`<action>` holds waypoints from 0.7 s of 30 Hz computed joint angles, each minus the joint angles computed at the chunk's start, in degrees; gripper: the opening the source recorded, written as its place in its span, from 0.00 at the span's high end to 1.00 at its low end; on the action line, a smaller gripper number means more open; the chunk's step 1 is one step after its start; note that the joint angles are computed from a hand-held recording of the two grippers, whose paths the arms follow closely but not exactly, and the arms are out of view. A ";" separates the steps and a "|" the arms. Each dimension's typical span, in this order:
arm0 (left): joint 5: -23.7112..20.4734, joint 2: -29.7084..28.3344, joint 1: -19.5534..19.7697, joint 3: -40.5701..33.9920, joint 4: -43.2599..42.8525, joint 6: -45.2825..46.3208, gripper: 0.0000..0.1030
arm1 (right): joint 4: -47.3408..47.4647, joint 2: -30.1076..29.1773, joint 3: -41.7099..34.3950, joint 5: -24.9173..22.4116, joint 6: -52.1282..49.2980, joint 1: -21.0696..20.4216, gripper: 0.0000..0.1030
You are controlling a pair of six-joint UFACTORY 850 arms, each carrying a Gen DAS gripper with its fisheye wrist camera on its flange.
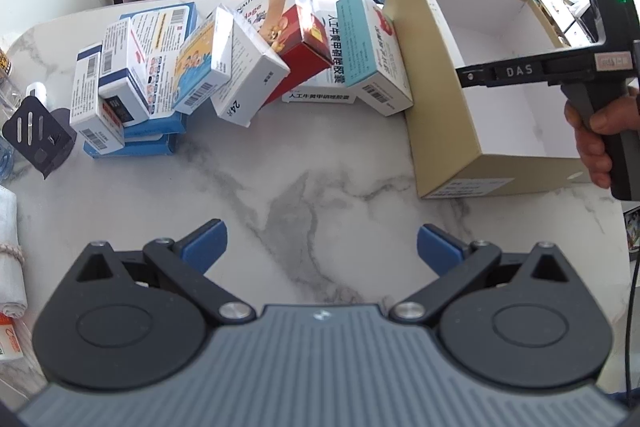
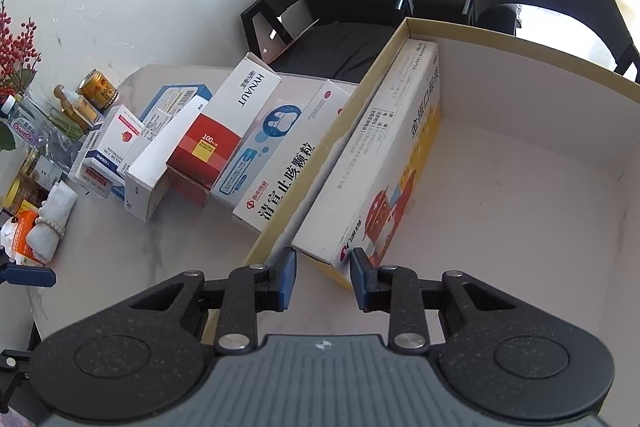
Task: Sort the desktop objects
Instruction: 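Move the right gripper back toward the medicine box pile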
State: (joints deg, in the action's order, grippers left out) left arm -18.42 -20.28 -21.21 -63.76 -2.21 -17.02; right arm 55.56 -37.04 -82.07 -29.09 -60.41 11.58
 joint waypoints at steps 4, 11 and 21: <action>0.02 -0.10 -0.19 -0.19 0.28 0.12 0.00 | 7.03 -2.19 -1.76 -6.81 -1.81 -2.43 0.71; 0.57 0.24 0.66 -0.02 4.16 -3.55 0.00 | 14.56 0.98 1.46 -8.14 -3.33 -4.05 0.68; 1.57 1.15 4.94 0.51 19.20 -18.79 0.00 | 16.39 6.07 3.66 -3.09 0.09 -1.55 0.61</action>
State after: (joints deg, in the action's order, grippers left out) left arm -16.85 -19.13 -16.27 -63.25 16.99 -35.81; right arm 71.94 -30.97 -78.41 -32.18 -60.32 10.02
